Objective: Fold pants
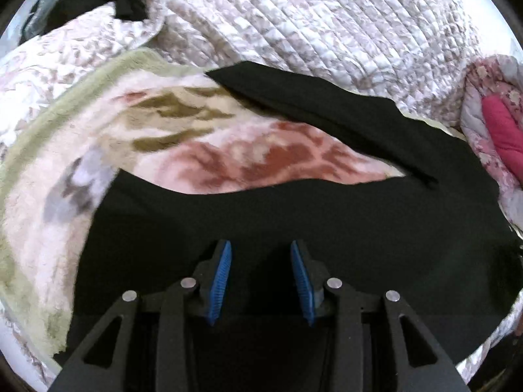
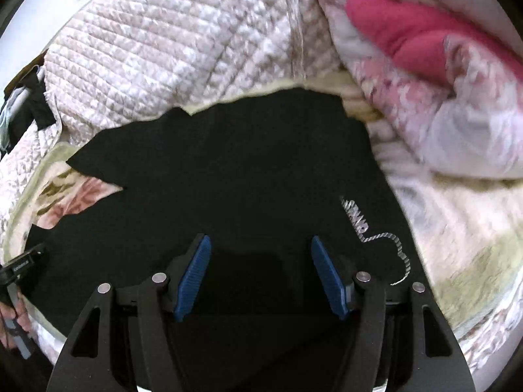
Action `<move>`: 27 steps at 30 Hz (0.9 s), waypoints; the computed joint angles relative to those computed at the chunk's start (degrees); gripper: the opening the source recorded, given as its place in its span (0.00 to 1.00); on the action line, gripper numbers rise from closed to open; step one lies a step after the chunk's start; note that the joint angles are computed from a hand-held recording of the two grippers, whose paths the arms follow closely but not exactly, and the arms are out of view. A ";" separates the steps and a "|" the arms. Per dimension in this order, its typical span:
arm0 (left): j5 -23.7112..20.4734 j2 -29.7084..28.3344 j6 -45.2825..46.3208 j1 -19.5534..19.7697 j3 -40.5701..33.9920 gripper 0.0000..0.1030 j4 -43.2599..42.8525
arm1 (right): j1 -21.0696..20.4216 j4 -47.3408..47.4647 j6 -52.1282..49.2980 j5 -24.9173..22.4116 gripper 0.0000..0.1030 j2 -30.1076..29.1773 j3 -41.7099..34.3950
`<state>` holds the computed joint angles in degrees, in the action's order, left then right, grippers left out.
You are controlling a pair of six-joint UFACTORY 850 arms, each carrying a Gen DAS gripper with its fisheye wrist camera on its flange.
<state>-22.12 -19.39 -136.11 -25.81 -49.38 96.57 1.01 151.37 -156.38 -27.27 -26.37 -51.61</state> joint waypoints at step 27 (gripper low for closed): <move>1.23 -2.22 -18.43 -9.88 -0.28 0.44 27.33 | 4.20 6.07 -14.78 0.10 0.62 -1.09 5.86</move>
<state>-20.89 -21.60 -154.54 -35.69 -49.67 123.90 5.21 157.44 -171.16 -27.17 -27.46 -45.74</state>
